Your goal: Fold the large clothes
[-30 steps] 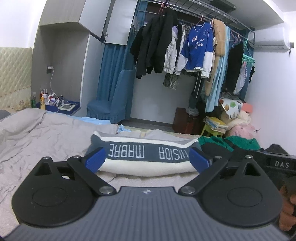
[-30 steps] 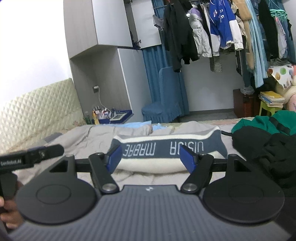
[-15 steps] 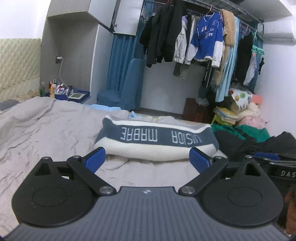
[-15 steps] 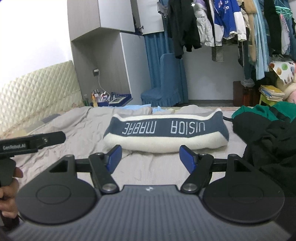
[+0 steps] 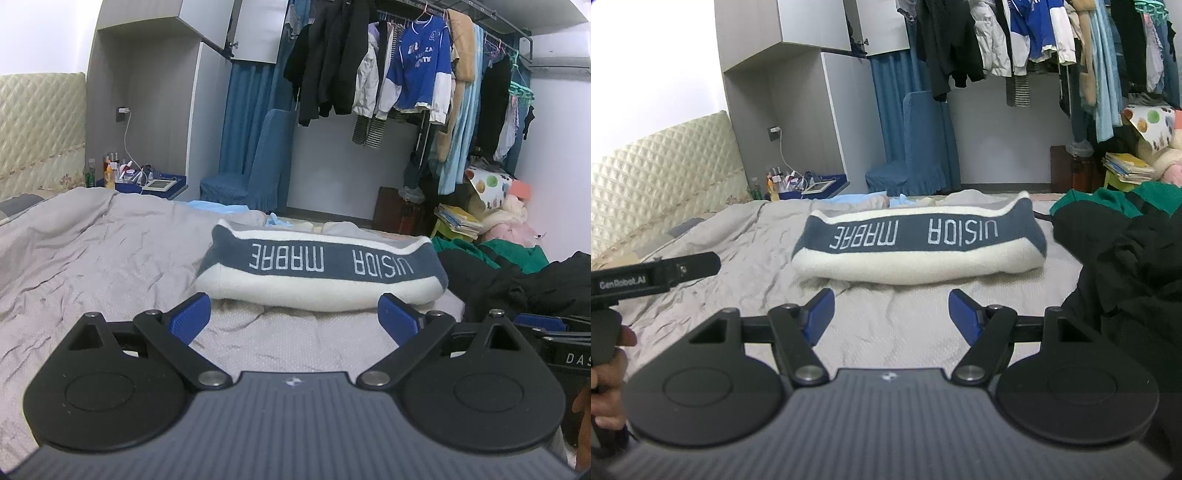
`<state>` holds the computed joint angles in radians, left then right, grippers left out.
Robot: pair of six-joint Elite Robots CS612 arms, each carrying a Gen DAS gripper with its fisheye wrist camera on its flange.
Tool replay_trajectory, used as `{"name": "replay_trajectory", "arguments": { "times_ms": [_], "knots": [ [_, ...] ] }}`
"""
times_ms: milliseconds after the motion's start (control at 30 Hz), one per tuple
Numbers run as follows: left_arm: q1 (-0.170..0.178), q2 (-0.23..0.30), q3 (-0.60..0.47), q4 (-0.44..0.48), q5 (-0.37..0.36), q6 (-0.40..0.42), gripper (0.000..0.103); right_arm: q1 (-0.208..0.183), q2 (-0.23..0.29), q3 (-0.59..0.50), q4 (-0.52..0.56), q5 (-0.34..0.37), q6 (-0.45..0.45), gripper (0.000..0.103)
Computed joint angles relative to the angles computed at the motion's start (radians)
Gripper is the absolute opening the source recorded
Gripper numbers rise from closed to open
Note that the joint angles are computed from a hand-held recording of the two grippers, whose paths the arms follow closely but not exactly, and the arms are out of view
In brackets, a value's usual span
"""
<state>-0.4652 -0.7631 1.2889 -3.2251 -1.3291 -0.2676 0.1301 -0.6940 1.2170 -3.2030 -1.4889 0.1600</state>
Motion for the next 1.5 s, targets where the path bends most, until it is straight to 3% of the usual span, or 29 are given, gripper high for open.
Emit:
{"name": "replay_trajectory", "arguments": {
  "times_ms": [833,867,900,967,1500],
  "knots": [
    [-0.002,-0.012,0.016,-0.026,0.019,-0.021,0.103,0.007,-0.002,-0.003,0.015,-0.04,-0.005,0.071],
    [-0.002,-0.013,0.017,-0.026,0.023,-0.022,0.103,0.007,-0.001,-0.005,0.017,-0.043,-0.004,0.078],
    [-0.002,-0.015,0.019,-0.028,0.025,-0.023,0.103,0.007,0.001,-0.007,0.014,-0.046,-0.001,0.094],
    [-0.002,-0.015,0.022,-0.035,0.02,-0.021,0.103,0.009,0.002,-0.008,0.004,-0.058,-0.002,0.103],
    [-0.004,-0.02,0.021,-0.011,0.028,-0.032,0.103,0.013,-0.002,-0.003,0.013,-0.079,0.007,0.103]
  ]
}}
